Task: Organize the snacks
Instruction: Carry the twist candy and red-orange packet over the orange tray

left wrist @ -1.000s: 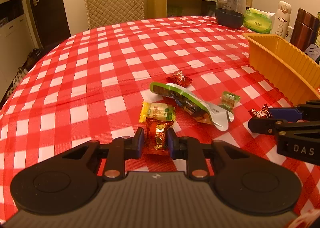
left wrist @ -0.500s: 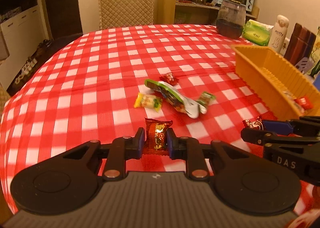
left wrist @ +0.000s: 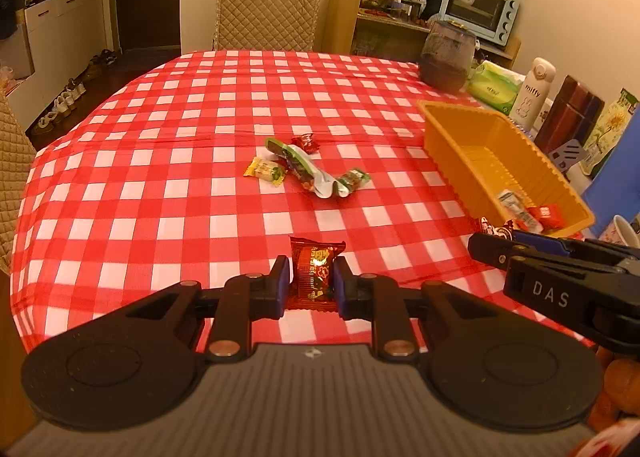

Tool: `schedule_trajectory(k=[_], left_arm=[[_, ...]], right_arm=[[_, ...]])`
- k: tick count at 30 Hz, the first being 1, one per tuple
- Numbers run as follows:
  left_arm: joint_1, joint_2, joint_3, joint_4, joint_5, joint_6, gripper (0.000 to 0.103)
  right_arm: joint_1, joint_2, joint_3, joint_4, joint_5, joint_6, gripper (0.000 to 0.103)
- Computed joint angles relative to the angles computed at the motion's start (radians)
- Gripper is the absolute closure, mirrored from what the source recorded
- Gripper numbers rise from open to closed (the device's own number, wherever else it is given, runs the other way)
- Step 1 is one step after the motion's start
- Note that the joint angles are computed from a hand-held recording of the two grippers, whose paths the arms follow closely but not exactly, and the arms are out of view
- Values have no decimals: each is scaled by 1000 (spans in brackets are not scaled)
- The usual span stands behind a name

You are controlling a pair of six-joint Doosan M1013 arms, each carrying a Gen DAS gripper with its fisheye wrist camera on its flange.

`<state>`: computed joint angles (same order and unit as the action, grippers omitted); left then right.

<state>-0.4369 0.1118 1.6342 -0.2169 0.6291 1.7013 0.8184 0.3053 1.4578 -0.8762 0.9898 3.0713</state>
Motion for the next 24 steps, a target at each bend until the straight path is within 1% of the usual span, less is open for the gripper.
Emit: schedule_trajectory(k=[5, 13, 17, 24], left_arm=[[-15, -25, 9, 24, 4, -25, 82], [-41, -47, 15, 24, 5, -22, 82], [-55, -49, 13, 16, 6, -21, 82], [-82, -39, -4, -31, 16, 19, 82]], right_arm=[[16, -23, 14, -22, 19, 24, 66], [30, -54, 39, -49, 45, 64, 66], [37, -68, 54, -58, 60, 85, 66], [34, -97, 85, -65, 96, 121, 66]])
